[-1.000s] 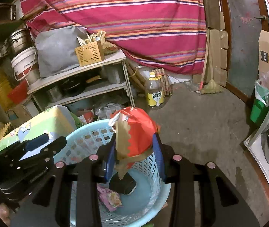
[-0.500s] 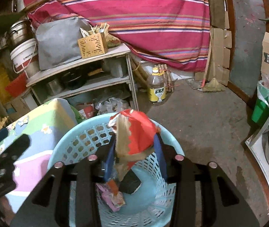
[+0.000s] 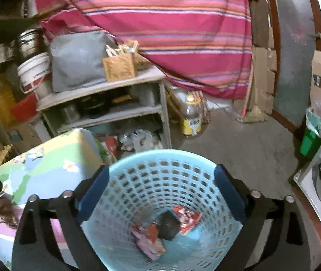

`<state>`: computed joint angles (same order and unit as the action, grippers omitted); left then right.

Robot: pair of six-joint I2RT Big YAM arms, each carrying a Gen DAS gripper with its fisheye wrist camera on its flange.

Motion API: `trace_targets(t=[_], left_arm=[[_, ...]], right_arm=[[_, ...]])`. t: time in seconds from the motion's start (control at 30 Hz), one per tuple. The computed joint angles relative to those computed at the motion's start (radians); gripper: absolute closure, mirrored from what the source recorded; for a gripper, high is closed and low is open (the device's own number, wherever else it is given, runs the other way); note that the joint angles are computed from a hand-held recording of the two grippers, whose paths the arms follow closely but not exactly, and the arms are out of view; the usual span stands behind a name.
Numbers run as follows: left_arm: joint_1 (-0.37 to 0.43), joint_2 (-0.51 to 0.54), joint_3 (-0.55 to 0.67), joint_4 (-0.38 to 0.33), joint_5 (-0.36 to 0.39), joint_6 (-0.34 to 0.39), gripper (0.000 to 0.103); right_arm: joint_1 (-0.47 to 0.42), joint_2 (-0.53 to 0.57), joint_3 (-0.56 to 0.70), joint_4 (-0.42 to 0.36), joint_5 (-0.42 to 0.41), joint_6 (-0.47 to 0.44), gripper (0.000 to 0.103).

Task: Collect trash
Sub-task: 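Grasp the brown crumpled paper with the left gripper while the right gripper grasps the maroon sponge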

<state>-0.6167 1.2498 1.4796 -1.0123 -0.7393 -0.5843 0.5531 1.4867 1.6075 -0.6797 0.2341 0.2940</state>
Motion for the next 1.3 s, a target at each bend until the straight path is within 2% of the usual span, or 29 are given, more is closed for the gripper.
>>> trace_targets(t=[0.1, 0.2, 0.33, 0.47, 0.57, 0.7, 0.8, 0.9, 0.97, 1.03, 1.3], left_arm=[[0.024, -0.088, -0.07, -0.037, -0.017, -0.035, 0.005], [0.06, -0.187, -0.151, -0.116, -0.067, -0.071, 0.005], [0.128, -0.3, -0.243, -0.221, -0.097, -0.111, 0.005], [0.254, -0.42, -0.34, -0.255, -0.03, -0.121, 0.005], [0.347, -0.509, -0.405, -0.238, 0.038, -0.099, 0.006], [0.426, -0.577, -0.469, -0.218, 0.118, -0.061, 0.01], [0.48, -0.592, -0.5, -0.193, 0.192, -0.008, 0.023], [0.516, -0.601, -0.52, -0.163, 0.26, 0.032, 0.03], [0.528, -0.599, -0.523, -0.142, 0.295, 0.048, 0.042], [0.532, -0.596, -0.52, -0.135, 0.331, 0.061, 0.063], [0.545, -0.625, -0.5, -0.149, 0.326, 0.081, 0.064]], right_arm=[[0.055, 0.005, 0.011, 0.014, 0.002, 0.0, 0.007], [0.111, 0.027, 0.039, 0.009, 0.006, 0.004, 0.007], [0.186, 0.067, 0.084, -0.007, 0.036, -0.017, 0.007], [0.245, 0.103, 0.124, -0.012, 0.053, -0.018, 0.007], [0.279, 0.145, 0.166, -0.038, 0.043, -0.015, 0.007], [0.332, 0.198, 0.221, -0.081, 0.064, -0.028, 0.007], [0.363, 0.222, 0.245, -0.086, 0.052, -0.04, 0.007], [0.39, 0.249, 0.275, -0.1, 0.049, -0.055, 0.007], [0.407, 0.268, 0.294, -0.109, 0.049, -0.069, 0.007], [0.422, 0.283, 0.31, -0.115, 0.042, -0.076, 0.007], [0.466, 0.33, 0.363, -0.136, 0.007, -0.114, 0.007]])
